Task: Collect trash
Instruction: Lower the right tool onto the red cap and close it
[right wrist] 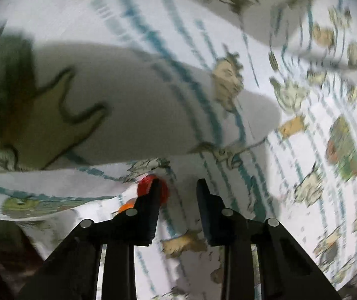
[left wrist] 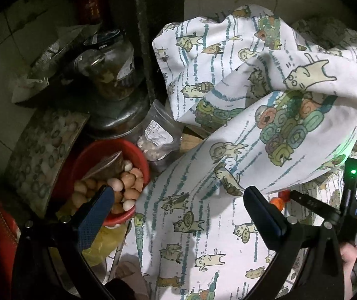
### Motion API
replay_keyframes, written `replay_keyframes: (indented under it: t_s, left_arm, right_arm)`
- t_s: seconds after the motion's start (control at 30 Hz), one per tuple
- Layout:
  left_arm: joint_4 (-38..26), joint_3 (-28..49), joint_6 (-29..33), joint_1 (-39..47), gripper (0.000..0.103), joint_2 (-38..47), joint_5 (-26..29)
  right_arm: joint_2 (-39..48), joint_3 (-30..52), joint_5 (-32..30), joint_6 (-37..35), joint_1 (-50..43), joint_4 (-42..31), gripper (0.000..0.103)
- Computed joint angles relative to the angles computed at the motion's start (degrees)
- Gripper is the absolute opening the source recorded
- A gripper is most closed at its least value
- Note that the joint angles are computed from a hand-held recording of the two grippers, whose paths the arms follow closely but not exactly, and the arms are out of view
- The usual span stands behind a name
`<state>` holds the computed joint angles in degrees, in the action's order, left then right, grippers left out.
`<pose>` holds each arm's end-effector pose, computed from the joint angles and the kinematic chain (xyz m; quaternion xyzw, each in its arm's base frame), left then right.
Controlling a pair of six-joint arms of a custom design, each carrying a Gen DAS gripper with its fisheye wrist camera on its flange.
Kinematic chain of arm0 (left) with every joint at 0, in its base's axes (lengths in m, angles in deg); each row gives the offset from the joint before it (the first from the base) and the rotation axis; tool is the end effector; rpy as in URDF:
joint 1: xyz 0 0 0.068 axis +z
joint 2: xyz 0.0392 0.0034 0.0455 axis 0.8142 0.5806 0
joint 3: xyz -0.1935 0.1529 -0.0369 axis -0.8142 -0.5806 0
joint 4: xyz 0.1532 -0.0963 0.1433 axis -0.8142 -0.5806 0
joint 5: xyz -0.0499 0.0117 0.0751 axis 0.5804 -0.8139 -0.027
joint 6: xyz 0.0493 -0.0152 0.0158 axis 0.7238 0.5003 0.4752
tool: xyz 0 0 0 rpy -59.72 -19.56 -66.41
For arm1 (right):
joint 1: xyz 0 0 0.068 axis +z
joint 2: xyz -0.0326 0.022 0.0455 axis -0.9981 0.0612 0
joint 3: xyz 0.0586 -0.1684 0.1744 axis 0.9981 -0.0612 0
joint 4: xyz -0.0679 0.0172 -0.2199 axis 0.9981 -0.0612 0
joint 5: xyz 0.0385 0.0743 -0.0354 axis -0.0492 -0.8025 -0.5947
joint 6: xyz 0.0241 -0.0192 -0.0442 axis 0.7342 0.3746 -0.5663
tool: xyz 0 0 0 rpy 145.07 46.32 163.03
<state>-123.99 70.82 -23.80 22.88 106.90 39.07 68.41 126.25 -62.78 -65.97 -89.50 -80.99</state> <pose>0.2685 -0.1492 0.2666 -0.1681 0.9539 0.0481 0.2438 0.3396 -0.0071 0.1197 0.0639 0.9797 0.1550 0.1101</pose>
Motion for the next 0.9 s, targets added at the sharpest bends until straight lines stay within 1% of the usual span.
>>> replay_keyframes:
  t_s: [0.1,0.2,0.23,0.33,0.37,0.4,0.43,0.47,0.5,0.57,0.6,0.63,0.67,0.7,0.8,0.9]
  left_arm:
    - [0.1,-0.1,-0.2,0.0,0.103,-0.4,0.2]
    - [0.0,0.1,-0.1,0.2,0.103,-0.2,0.3]
    - [0.0,0.1,-0.1,0.1,0.103,-0.3,0.3]
    - [0.3,0.3,0.3,0.7,0.103,-0.2,0.7]
    - [0.4,0.2,0.3,0.9,0.103,-0.2,0.7]
    - [0.4,0.1,0.1,1.0,0.103,-0.2,0.6]
    - [0.3,0.0,-0.1,1.2,0.103,-0.2,0.7]
    - [0.2,-0.1,-0.1,1.5,0.103,-0.1,1.2]
    - [0.5,-0.2,0.1,1.9,0.103,-0.1,1.9]
    - [1.0,-0.6,-0.1,2.3,0.103,-0.5,2.5]
    - [0.9,-0.4,-0.2,2.3,0.103,-0.4,2.3]
    - [0.6,-0.2,-0.2,2.1,0.103,-0.2,2.0]
    - [0.4,0.0,-0.1,2.0,0.103,0.0,1.9]
    - [0.3,0.1,0.0,1.8,0.103,0.2,1.8]
    - [0.0,0.5,-0.3,0.6,0.103,0.7,1.8]
    - [1.0,0.7,-0.5,-1.6,0.103,2.3,3.5]
  right_arm:
    - [-1.4,-1.1,-0.9,-0.8,-1.1,0.8,0.034]
    - [-0.5,0.6,-1.9,-4.2,0.0,-1.4,0.034]
    - [-0.3,0.9,-1.7,-5.1,0.8,-1.8,0.034]
    - [-2.5,-2.1,1.4,-7.1,5.2,0.5,0.035]
    - [-2.9,-2.8,2.5,-7.8,6.3,1.2,0.036]
    - [-3.4,-3.9,4.0,-7.7,7.2,2.6,0.044]
    - [-3.3,-4.0,5.2,-6.9,7.6,3.1,0.048]
    - [-2.8,-3.9,6.1,-6.6,7.8,3.2,0.048]
    - [-2.5,-4.0,6.7,-6.5,7.9,3.4,0.048]
    - [-1.3,-2.7,9.9,-6.0,8.9,4.6,0.048]
    - [-1.2,-2.8,11.7,-6.0,9.7,5.1,0.043]
    - [-0.6,-2.0,13.3,-5.5,10.5,5.0,0.031]
    - [-1.1,-2.5,15.1,-5.2,10.7,4.6,0.031]
    - [-1.6,-3.1,14.0,-5.1,9.8,4.2,0.031]
    - [-0.9,-1.3,10.7,-6.5,6.7,1.1,0.031]
    - [-0.3,1.1,7.7,-9.4,2.5,-4.7,0.031]
